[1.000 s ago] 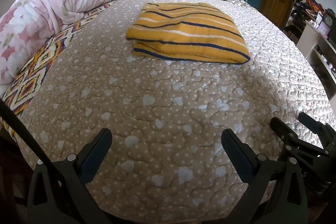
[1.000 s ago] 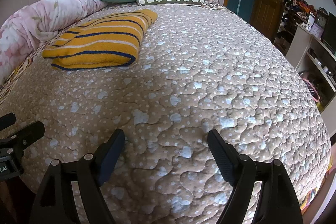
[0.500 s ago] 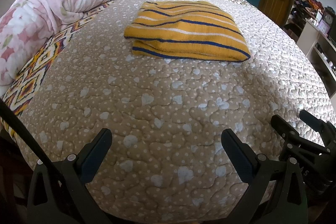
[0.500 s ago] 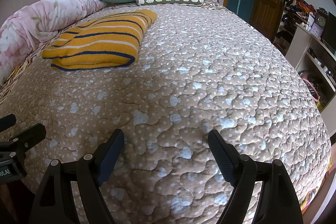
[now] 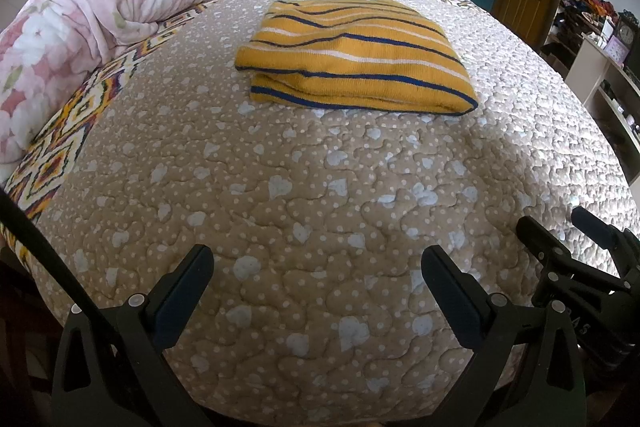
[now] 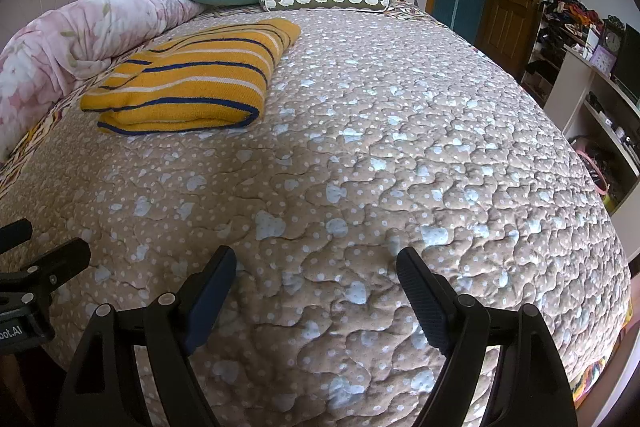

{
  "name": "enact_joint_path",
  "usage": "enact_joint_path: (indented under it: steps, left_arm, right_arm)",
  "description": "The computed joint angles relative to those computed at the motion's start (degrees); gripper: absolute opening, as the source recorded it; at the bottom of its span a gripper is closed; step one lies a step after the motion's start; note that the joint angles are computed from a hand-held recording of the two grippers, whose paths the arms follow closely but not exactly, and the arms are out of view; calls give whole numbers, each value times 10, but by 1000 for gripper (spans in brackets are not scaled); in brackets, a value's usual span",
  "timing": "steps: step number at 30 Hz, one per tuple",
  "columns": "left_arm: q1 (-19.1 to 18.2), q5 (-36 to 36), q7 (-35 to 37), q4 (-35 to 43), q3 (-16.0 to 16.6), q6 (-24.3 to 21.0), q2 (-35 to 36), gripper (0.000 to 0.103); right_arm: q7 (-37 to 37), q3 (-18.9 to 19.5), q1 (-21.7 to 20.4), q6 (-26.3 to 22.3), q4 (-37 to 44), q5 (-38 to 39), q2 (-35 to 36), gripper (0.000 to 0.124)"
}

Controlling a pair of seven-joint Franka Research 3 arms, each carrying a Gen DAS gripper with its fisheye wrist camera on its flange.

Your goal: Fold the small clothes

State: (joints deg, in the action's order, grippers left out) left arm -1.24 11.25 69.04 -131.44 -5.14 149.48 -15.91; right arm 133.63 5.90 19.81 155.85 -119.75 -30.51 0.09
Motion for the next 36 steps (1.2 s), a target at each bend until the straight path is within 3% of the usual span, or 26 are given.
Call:
enact_joint_path:
  steps: [27,36]
  left_arm:
    - [5,13,-7,-11,-4,15,-5,103]
    - [11,32,-25,-27,-7,57,-22,103]
  right_arm:
    - [12,-1,-2,7,-4,-8,-1,88]
    - [108,5,-9,19,-11,-92,-17,88]
